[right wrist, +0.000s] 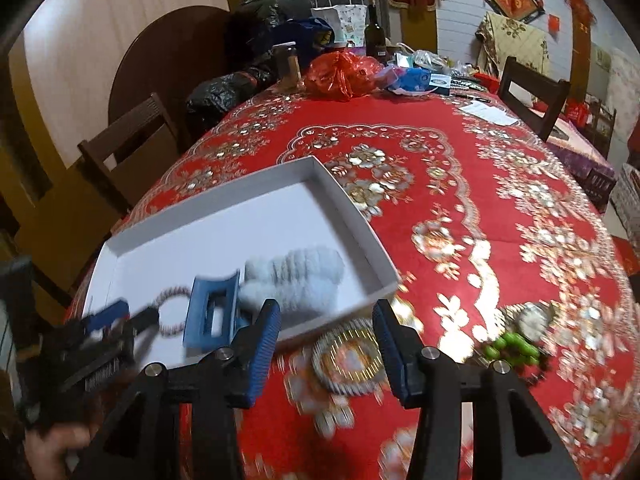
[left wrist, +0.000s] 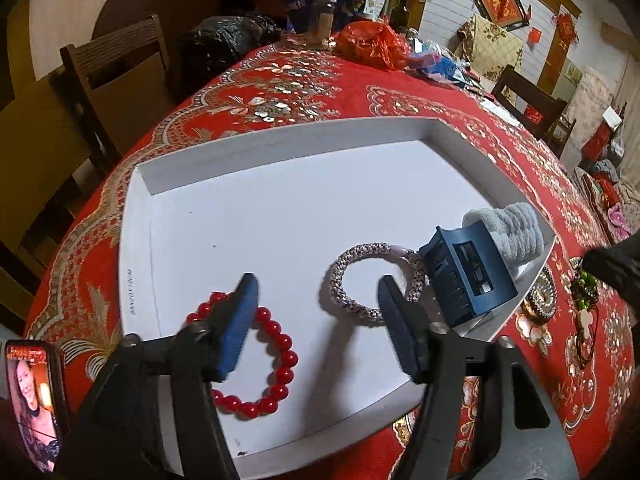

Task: Organize jewelry
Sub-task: 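Open the left tool over the white box while the right tool releases the scrunchie inside, then grasp the silver chain bracelet with the left tool while the right tool reaches toward the black cord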

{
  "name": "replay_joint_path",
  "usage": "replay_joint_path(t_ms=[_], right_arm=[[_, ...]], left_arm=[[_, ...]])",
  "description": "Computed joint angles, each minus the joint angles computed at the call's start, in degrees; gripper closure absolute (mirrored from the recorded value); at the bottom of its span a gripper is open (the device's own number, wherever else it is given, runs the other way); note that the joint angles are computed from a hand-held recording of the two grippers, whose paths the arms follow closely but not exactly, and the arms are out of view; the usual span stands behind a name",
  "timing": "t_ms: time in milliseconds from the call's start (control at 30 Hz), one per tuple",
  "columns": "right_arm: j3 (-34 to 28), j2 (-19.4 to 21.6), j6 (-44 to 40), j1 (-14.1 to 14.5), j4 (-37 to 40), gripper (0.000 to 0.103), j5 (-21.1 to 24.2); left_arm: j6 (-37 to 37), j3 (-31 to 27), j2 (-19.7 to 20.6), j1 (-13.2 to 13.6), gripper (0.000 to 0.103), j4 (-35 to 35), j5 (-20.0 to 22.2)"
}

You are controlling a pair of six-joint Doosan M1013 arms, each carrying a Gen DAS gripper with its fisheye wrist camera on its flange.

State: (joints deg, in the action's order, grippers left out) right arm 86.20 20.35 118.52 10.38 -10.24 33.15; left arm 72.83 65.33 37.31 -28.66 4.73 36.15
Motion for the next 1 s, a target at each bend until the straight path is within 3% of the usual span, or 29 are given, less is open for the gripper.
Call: replay_joint_path(t_ms=[100, 167, 267, 333, 467, 567, 667, 767, 900, 1000], right_arm=[[3.49, -3.03, -2.09, -0.16, 0.9, 0.055, -0.39], [5.69, -4.77, -1.33, -0.08, -0.47, 0.046, -0.03], [9.91, -7.67, 3.65, 0.06, -4.79, 0.042, 0.32], [12.05, -8.94, 6.73, -0.03, -6.48, 0.042, 0.52], [14.59, -10.23, 15.88, -0.15, -10.55, 0.042, 2.25], [15.43, -10.56, 16.4, -1.18, -6.8, 0.04, 1.04], [15.17, -10.25, 18.47, -1.22, -7.66, 0.04, 2.39], [15.06, -9.97, 19.38, -1.51, -7.1, 0.04, 3.27], [14.93, -9.12, 14.51, -2.48, 0.32, 0.039, 3.8], [13.92, -8.04, 15.2, -1.89, -1.65, 0.039, 6.68]], left_arm=[[-1.09, 0.9, -0.75, -0.14, 0.032, 1.27, -1.19], [-1.14, 1.24, -1.18, -0.27, 0.032, 1.55, -1.33], [-1.46, 2.64, -2.44, -0.67, 0.032, 1.28, -2.71], [0.02, 4.02, -3.53, -1.21, 0.026, 0.29, -4.4], [9.4, 7.96, -6.27, -3.06, 0.023, -5.44, -7.59], [20.93, 11.09, -8.04, -4.27, 0.023, -13.48, -8.74], [30.79, 13.67, -8.83, -4.87, 0.023, -20.68, -9.18], [26.48, 12.2, -7.22, -5.14, 0.023, -16.76, -4.58], [22.43, 11.01, -6.16, -5.19, 0.023, -13.26, -2.37], [22.24, 10.28, -5.69, -5.2, 0.022, -13.25, -1.13]])
